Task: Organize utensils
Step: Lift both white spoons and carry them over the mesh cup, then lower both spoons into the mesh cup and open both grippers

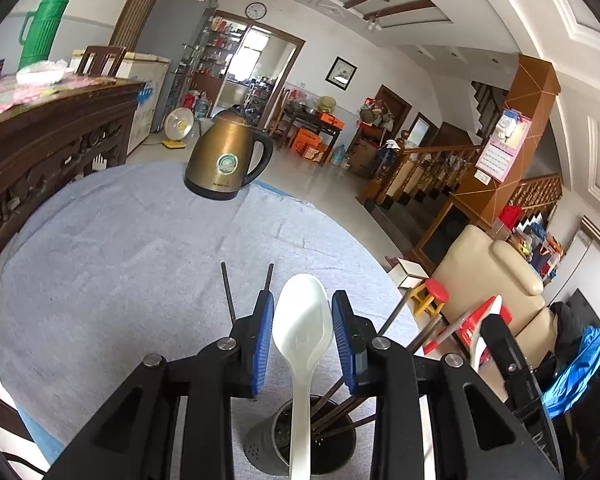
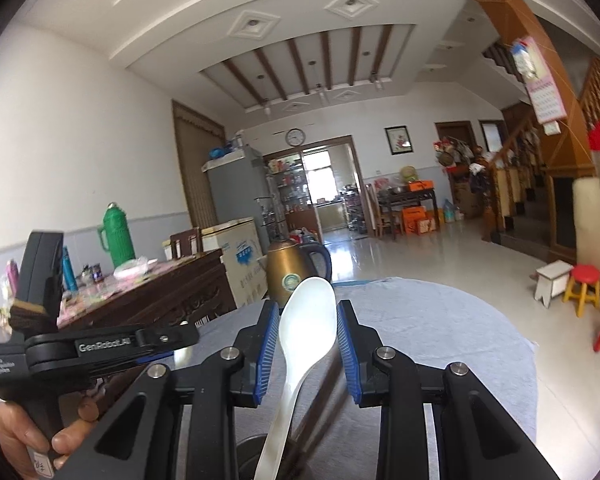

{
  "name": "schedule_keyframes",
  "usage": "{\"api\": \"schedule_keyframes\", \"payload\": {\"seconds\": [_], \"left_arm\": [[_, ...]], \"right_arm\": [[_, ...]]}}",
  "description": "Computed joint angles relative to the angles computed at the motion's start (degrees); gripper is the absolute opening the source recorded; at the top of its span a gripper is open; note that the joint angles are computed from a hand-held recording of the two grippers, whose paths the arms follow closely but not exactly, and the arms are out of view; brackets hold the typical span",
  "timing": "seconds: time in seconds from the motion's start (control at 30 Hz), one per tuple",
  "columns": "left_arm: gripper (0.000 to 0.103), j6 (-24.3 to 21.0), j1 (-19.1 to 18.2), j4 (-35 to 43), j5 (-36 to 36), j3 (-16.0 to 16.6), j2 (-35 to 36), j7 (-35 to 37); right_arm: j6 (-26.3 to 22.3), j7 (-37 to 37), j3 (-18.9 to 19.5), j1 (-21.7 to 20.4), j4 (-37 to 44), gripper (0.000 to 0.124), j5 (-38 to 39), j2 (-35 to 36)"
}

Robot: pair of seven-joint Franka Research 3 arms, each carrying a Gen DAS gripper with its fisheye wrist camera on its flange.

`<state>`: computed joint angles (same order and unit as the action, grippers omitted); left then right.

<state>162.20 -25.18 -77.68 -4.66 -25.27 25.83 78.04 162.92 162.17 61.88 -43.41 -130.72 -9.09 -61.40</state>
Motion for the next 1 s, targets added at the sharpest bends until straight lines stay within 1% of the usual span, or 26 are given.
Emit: {"api": "schedule_keyframes", "payload": {"seconds": [0.13, 0.27, 0.37, 0.5, 0.53, 0.57, 0.63, 0.73, 0.8, 0.83, 0.93, 1.0], "left_arm": [[0.031, -1.2, -0.1, 0.9, 0.0, 0.4, 0.8, -0.9], [0.031, -0.5, -0.2, 1.3, 0.0, 0.3, 1.3, -1.0], [0.031, 0.2, -0.7, 2.2, 0.4, 0.4, 2.1, -1.5], [0.031, 5.1, -1.4, 3.5, 0.7, 0.0, 4.2, -2.6], [0.031, 5.8, -1.6, 3.7, 1.2, 0.2, 4.7, -3.1], [0.031, 6.6, -2.8, 4.5, 2.5, 1.5, 5.5, -4.5], [0.031, 7.4, -4.0, 5.1, 4.4, 2.9, 6.4, -6.8], [0.031, 8.7, -4.4, 5.2, 6.3, 3.0, 7.6, -8.5], [0.031, 9.4, -5.0, 4.7, 7.9, 4.0, 7.9, -10.2], [0.031, 9.5, -4.8, 4.5, 8.3, 3.8, 8.0, -10.7], [0.031, 9.7, -5.3, 3.6, 10.2, 5.1, 7.8, -13.0], [0.031, 9.7, -5.2, 3.2, 11.2, 5.3, 7.8, -14.0]], "right_arm": [[0.9, -0.7, 2.9, -2.9, 2.1, 0.032, -0.4, 1.0], [1.2, -0.5, 3.9, -3.9, 1.9, 0.032, 0.5, 0.4], [0.2, -0.5, 4.6, -5.3, 2.2, 0.032, 0.6, -1.4], [-0.6, 0.2, 6.2, -7.8, 2.9, 0.032, 1.5, -3.8], [-0.9, 0.5, 6.5, -8.4, 2.9, 0.032, 1.8, -4.6], [-1.2, 0.7, 6.7, -8.5, 2.9, 0.032, 2.0, -5.2], [-1.7, 1.6, 7.5, -9.3, 2.8, 0.032, 2.7, -7.0], [-2.6, 2.2, 8.6, -10.1, 3.0, 0.032, 3.5, -9.1], [-3.0, 2.0, 9.1, -10.4, 3.0, 0.032, 3.7, -10.1], [-3.4, 1.7, 9.4, -10.7, 3.4, 0.032, 3.8, -10.7], [-4.0, 0.8, 10.1, -11.2, 3.8, 0.032, 4.1, -12.2], [-4.0, 0.0, 10.5, -11.1, 3.7, 0.032, 4.4, -12.6]]}}
